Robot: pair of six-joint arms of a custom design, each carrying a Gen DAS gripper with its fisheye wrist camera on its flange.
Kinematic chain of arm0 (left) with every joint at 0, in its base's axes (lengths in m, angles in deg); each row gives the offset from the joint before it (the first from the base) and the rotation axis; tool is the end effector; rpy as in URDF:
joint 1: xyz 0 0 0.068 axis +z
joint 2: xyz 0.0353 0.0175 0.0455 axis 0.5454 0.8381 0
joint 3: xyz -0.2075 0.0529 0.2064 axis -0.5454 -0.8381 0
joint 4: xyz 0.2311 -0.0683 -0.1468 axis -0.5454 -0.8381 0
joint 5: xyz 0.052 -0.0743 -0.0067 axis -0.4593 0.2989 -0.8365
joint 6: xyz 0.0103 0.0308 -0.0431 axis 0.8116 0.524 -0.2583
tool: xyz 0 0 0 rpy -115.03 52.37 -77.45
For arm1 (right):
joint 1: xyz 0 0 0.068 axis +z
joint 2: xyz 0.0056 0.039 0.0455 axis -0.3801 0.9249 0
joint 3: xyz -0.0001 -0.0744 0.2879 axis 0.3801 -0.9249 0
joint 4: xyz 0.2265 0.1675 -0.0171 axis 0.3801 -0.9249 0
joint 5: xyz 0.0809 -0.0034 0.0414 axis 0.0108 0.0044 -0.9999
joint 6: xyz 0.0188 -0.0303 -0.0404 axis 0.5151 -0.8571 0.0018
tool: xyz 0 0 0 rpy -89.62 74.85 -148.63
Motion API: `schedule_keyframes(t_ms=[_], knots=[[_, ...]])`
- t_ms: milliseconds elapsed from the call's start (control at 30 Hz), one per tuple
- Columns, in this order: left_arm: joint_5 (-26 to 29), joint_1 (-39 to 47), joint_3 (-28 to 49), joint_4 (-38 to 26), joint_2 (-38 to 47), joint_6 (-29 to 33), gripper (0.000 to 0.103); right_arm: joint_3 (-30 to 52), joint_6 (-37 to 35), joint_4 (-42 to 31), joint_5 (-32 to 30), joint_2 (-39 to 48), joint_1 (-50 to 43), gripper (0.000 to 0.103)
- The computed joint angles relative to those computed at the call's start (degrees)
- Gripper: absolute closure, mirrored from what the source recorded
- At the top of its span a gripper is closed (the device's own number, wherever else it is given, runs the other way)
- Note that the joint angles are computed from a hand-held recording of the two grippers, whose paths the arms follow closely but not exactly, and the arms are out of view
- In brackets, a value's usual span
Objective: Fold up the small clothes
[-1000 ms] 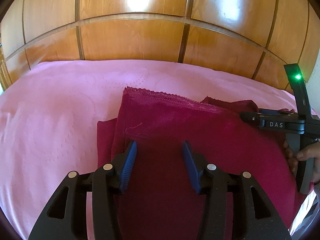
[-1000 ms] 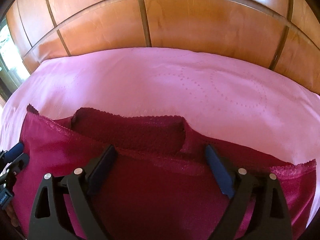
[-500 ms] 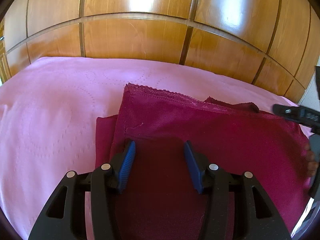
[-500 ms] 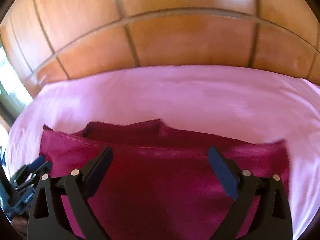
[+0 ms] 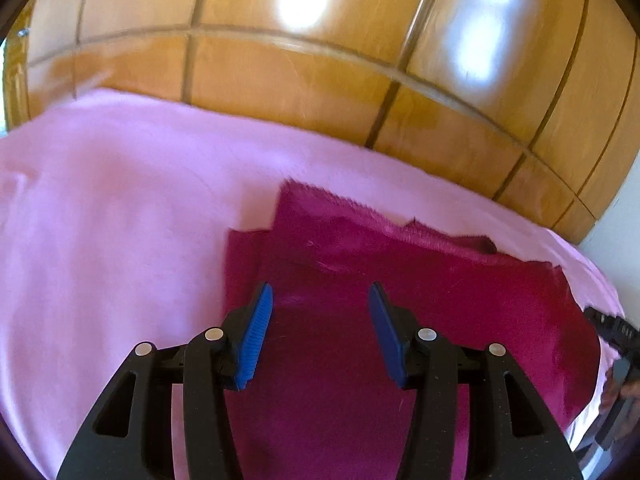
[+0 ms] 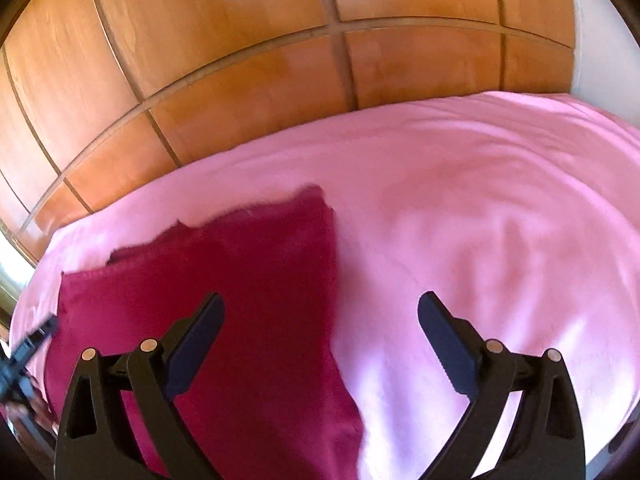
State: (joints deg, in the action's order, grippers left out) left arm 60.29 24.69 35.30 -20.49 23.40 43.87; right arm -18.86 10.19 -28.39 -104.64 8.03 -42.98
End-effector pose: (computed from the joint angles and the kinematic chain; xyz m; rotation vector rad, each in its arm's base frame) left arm 0.2513 -0.0360 0.2143 -0.2701 2.2956 -0.2319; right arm 0.3137 -0.1030 0.1768 0.1594 2.4363 0.3127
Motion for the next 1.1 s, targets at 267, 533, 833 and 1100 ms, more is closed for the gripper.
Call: schedule_keyframes(t_ms=[267, 533, 833, 1100], knots=[[-6.2, -0.6, -0.4, -1.9, 4.4, 0.6, 0.058, -4.2, 0.1, 1.5, -2.6, 1.4, -3.3, 0.008], [-10.2, -10.4, -2.6, -7.2, -7.4, -4.5, 0.058, -4.7, -7.8, -6.8, -14.2, -0.3, -6.2, 0.010], [-10.1, -20.8, -1.3, -4.9, -1.1, -6.2, 0.058, -8.1, -8.1, -5.7, -14.6, -2.6, -5.3, 0.019], [-11.6, -21.5, -0.5, -5.1, 1.3, -5.8, 0.058, -5.8, -9.5, -10.2, -15.7, -2.1, -3.3, 0.054]])
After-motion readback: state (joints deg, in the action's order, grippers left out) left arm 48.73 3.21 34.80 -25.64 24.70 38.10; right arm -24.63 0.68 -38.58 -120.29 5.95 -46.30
